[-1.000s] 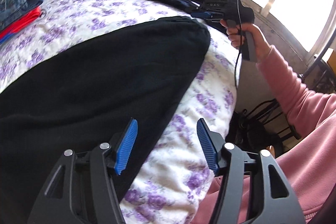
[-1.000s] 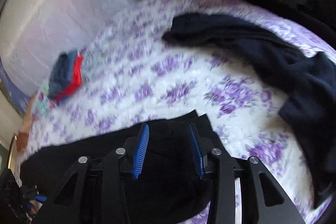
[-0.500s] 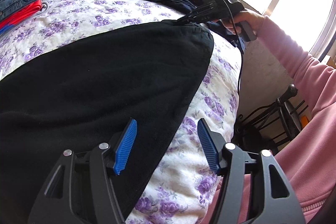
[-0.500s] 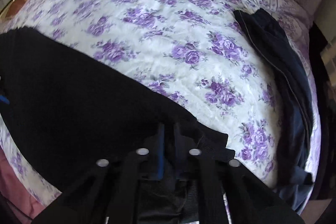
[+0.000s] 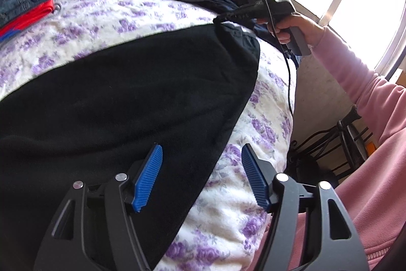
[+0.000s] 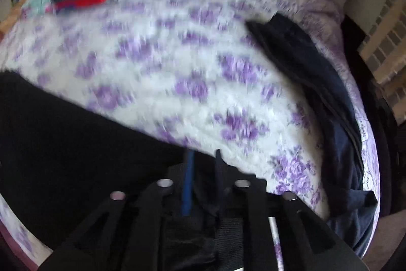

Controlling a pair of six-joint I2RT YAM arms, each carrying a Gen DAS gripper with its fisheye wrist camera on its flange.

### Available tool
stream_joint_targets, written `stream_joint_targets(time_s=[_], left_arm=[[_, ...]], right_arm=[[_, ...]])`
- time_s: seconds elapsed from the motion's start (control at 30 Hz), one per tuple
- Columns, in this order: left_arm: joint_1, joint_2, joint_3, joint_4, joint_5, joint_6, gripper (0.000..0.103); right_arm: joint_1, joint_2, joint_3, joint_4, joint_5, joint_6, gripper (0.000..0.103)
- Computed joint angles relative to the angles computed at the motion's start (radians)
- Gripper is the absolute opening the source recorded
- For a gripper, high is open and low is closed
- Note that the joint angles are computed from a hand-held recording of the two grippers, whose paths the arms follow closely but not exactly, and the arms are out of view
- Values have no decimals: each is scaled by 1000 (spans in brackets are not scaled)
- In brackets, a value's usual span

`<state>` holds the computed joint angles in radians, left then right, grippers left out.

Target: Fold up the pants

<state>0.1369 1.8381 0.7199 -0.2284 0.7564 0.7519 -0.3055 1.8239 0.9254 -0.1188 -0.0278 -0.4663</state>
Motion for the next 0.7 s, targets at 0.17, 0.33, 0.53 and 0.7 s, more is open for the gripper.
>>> stream_joint_targets(time_s=[0.17, 0.33, 0.53, 0.7], left_arm=[[155, -97, -34, 3, 4, 18, 71], [401, -103, 9, -4, -67, 44, 72], [667, -19, 147, -25, -98, 86, 76], [767, 154, 339, -91, -101, 78, 77]], right_arm=[[160, -95, -34, -33, -289, 121, 46], [462, 98, 146, -55, -455, 194, 46], [679, 425, 553, -186, -440, 181, 46], [727, 692, 969, -487, -454, 149, 47]])
